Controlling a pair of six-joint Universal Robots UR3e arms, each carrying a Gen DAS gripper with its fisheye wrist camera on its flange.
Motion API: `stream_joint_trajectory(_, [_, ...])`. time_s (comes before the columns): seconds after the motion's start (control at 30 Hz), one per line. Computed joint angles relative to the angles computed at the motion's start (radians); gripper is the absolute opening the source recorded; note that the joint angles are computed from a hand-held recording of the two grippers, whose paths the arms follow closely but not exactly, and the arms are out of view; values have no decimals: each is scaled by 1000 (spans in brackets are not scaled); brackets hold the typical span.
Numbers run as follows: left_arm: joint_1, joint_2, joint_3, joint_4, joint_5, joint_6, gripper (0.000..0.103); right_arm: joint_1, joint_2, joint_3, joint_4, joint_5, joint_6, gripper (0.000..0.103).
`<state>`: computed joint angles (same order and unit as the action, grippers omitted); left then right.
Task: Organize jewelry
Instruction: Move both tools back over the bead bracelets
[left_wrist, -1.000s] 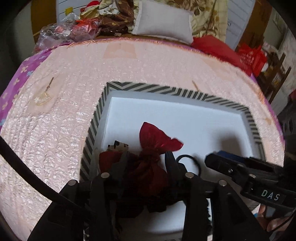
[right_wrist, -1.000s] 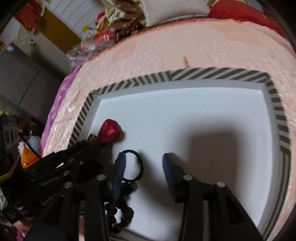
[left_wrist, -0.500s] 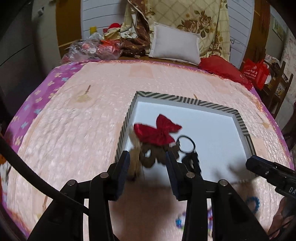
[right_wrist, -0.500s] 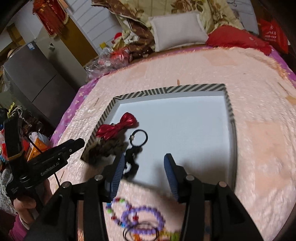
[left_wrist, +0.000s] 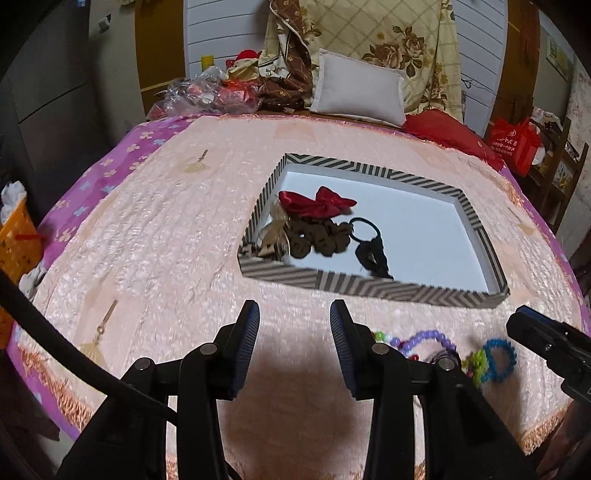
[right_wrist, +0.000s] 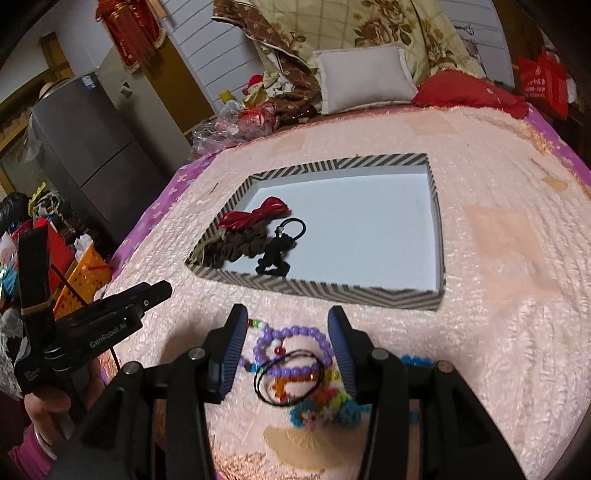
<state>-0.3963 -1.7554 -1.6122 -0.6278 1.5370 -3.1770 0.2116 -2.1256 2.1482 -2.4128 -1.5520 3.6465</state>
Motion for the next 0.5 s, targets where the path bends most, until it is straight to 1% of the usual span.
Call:
stream_joint_trajectory(0.07, [-5,25,-34,11,8,-5,26,42,-6,-8,22,-50,2,47])
stream_joint_trajectory(0.1, [-7,35,-48,18,13,-7,26,61,-7,-12,32,-73,5,50])
stream_joint_trajectory(0.13, [-8,48,-70,31,21,-11,26,83,-11,-14,46,-106,7,54])
stream_joint_trajectory(0.2, [-8,68,-100,43,28,-16,26,106,-27,-2,54,-146,15,59])
stream_joint_trajectory(0.23, [-3,82,-122,48,22,-17,26,115,-39,10,59,-158,17,59])
stream_joint_trajectory(0.37, [1,97,-156,37,6,-20,26,105,-79,50,102,-149,-6,59])
stream_joint_trajectory(0.5, [-1,98,-171,36,-10,-32,26,87,-124,81,114,-135,-25,59])
